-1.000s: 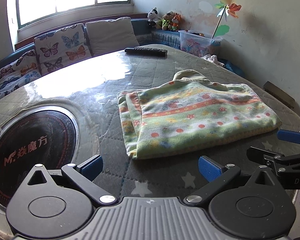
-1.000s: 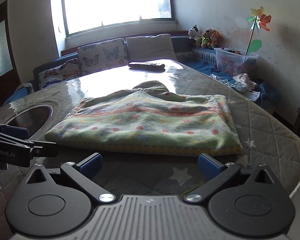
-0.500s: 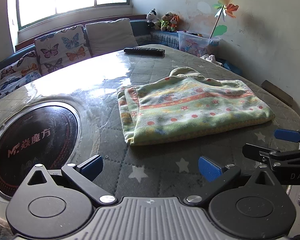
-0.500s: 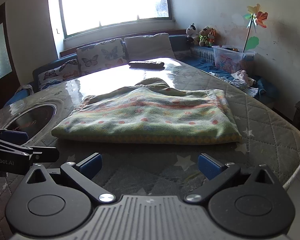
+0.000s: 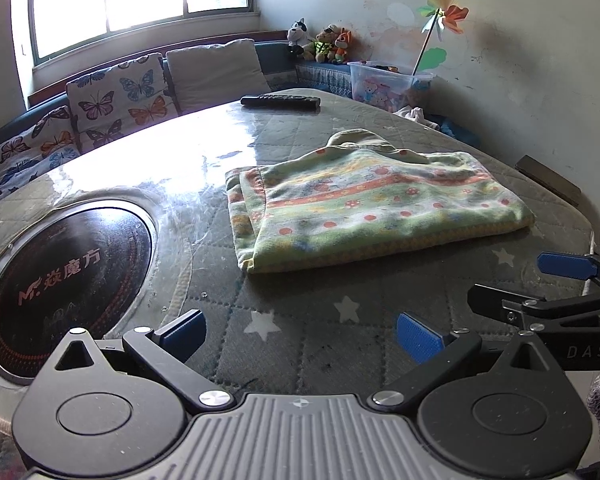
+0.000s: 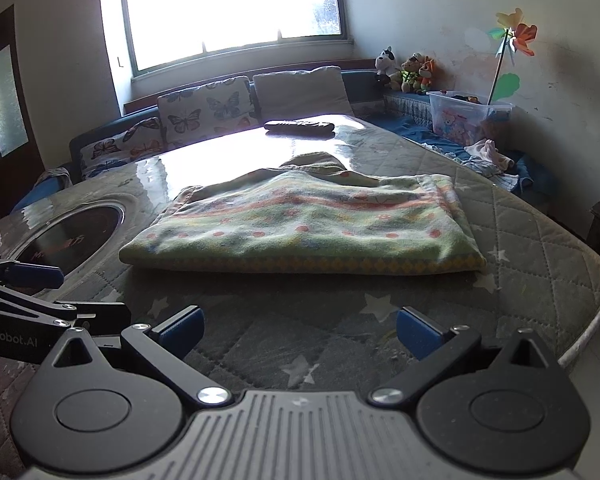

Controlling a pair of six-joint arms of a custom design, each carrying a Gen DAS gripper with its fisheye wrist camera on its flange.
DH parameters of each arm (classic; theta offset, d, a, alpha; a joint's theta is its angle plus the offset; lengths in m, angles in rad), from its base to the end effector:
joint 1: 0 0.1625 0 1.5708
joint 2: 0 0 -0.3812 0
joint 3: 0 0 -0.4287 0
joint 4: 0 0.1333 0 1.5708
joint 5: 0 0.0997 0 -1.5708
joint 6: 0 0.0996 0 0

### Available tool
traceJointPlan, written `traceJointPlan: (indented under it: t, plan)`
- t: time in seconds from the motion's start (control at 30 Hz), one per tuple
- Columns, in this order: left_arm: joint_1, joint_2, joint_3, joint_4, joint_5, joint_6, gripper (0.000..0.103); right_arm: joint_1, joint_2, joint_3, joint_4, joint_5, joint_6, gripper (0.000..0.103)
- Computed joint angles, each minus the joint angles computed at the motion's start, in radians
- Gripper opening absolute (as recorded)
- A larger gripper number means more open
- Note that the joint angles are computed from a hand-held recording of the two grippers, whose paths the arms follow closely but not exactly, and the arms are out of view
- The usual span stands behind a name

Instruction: Fold clothes

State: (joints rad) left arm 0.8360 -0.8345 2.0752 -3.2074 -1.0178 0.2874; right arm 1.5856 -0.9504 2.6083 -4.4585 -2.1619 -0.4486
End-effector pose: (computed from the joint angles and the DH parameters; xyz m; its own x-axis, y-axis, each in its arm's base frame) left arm -0.2107 -0.5100 -0.0004 -0.5604 0.5970 -0.5740 0.8107 0.5374 -0.2325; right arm 0.0822 -0.2944 0.1119 -0.7529 0.3171 0.5767 -0.3679 0.5237 -0.7683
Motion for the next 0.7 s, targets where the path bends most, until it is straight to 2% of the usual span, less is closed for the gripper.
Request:
traceJointPlan:
  t: [0.7]
  plan:
    - [-0.013,-0.020,0.043,-0.030,0.001,-0.002,0.103,0.020,0.022,0.009,-0.033,-0.020,0.006,0.103]
